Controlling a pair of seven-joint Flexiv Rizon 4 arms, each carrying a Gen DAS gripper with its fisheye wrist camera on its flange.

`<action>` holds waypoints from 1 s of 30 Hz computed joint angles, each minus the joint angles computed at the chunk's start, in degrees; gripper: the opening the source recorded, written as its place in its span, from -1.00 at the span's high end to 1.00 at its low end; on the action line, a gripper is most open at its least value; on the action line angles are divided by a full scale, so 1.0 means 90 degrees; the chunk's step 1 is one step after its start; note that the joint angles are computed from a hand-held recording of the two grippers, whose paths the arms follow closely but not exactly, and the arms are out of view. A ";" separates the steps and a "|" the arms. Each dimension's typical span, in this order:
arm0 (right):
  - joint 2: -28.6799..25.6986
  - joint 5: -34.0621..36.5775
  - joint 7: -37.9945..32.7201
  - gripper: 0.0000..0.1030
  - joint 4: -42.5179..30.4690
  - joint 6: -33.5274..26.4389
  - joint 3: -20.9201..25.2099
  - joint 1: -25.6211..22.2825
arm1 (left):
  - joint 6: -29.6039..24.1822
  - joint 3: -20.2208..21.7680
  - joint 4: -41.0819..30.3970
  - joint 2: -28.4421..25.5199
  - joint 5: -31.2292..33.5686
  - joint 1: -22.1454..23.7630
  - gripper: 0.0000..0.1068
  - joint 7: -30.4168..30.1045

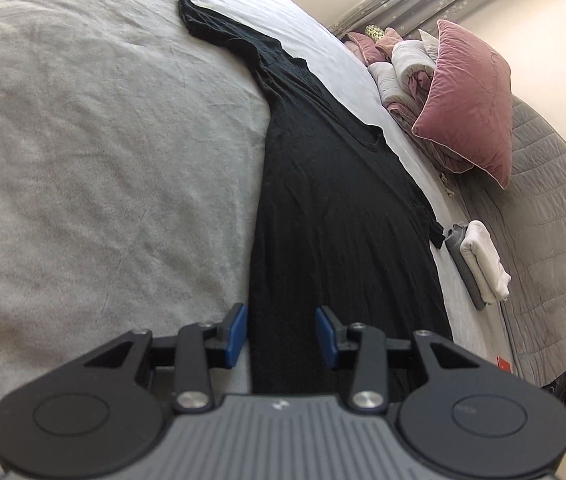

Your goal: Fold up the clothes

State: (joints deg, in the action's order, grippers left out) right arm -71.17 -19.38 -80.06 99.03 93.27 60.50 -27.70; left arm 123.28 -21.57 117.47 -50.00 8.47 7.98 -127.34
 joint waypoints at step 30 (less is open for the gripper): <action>0.2718 0.0386 0.0964 0.86 0.2556 0.3476 -0.4329 0.3019 | 0.2251 0.1220 0.1298 0.0231 -0.1658 -0.2322 0.35 -0.0682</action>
State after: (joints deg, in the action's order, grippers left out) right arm -46.71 -15.91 -71.39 122.04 124.55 21.54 -0.53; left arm 143.54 -10.59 129.14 -47.93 -6.45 -12.92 -133.48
